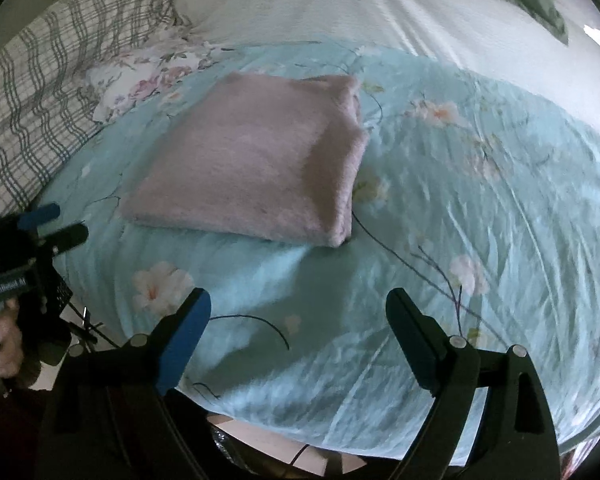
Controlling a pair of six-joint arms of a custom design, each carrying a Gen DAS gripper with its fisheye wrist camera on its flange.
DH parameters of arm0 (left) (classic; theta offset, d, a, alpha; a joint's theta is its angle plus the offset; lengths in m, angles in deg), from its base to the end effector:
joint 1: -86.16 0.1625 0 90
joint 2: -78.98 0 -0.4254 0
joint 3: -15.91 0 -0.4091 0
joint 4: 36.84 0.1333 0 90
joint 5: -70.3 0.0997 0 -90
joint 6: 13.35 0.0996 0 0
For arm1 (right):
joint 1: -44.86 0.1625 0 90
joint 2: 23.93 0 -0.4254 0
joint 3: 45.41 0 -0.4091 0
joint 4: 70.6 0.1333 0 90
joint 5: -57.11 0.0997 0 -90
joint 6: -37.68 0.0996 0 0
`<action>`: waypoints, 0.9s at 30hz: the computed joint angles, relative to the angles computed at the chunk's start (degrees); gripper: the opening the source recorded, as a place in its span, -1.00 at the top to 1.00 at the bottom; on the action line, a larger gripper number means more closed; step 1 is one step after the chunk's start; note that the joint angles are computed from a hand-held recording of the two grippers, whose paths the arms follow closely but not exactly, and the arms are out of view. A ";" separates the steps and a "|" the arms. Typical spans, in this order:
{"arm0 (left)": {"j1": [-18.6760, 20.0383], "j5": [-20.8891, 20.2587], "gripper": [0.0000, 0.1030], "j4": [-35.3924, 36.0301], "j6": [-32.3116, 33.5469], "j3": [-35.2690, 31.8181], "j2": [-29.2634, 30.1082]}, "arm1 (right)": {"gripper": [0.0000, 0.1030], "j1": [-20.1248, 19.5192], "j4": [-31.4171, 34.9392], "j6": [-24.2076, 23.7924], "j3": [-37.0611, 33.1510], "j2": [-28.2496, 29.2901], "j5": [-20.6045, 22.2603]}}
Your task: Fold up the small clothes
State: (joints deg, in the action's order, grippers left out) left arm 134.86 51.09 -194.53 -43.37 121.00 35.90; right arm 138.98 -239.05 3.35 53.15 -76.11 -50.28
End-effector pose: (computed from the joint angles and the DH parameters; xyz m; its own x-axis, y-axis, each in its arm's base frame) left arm -0.2286 -0.6047 0.0691 -0.5960 -0.2468 -0.7641 0.4141 0.7208 -0.5558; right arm 0.1520 -0.6688 0.1748 -0.7611 -0.4026 0.5086 -0.5935 0.7486 -0.2956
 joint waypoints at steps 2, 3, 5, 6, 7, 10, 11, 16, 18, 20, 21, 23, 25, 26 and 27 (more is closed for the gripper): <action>-0.57 1.62 -0.63 0.17 0.84 -0.46 0.00 | -0.74 0.32 0.52 -0.60 -0.16 -0.34 0.36; -0.79 2.38 -0.65 -0.29 1.57 -0.55 0.04 | -0.79 0.60 0.78 -1.22 -0.31 -0.52 0.48; -1.32 3.77 -0.66 -1.29 3.41 -0.95 0.12 | -0.91 1.16 0.49 -1.84 -0.37 -0.75 0.47; -1.51 4.28 -0.67 -1.47 3.94 -1.16 0.11 | -0.92 1.38 0.27 -1.90 -0.19 -0.99 0.93; -1.62 4.69 -0.69 -0.95 3.64 -1.32 0.07 | -0.93 1.45 0.24 -1.87 -0.19 -1.22 1.57; -1.53 5.50 -0.74 2.07 1.64 -2.05 -0.21 | -0.93 1.63 0.20 -1.37 -0.22 -1.27 1.80; -1.34 5.66 -0.75 3.76 0.27 -2.26 -0.33 | -0.93 1.64 0.22 -1.40 -0.19 -1.30 1.66; -0.16 5.99 -0.76 16.06 -8.72 -3.29 -1.03 | -0.93 1.13 2.38 -0.65 -1.18 -0.47 0.62; 0.58 5.80 -0.77 22.43 -13.20 -4.22 -1.35 | -0.94 0.71 3.10 0.12 -1.53 -0.19 0.92; 1.31 4.94 -0.77 25.89 -15.57 -5.17 -1.52 | -0.94 0.51 3.36 0.86 -1.78 0.10 0.93; 1.57 4.58 -0.77 25.69 -15.28 -5.42 -1.46 | -0.94 0.43 3.38 1.07 -1.93 0.26 1.02; 2.03 4.65 -0.77 26.06 -15.07 -6.25 -1.17 | -0.94 0.37 3.54 1.21 -2.42 0.63 1.04; 2.36 4.89 -0.77 26.08 -14.26 -7.23 -0.60 | -0.94 0.36 4.34 1.11 -3.45 1.18 1.21; 2.59 4.96 -0.78 26.12 -13.79 -7.93 -0.23 | -0.94 0.38 4.41 1.07 -3.64 1.30 1.24; 2.74 4.95 -0.78 25.57 -12.92 -8.51 0.16 | -0.94 0.46 4.52 0.90 -4.18 1.63 1.33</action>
State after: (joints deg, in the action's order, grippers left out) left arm 137.60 56.04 -168.96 -56.29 112.49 36.07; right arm 139.44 -234.52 4.25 48.97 -74.49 -48.95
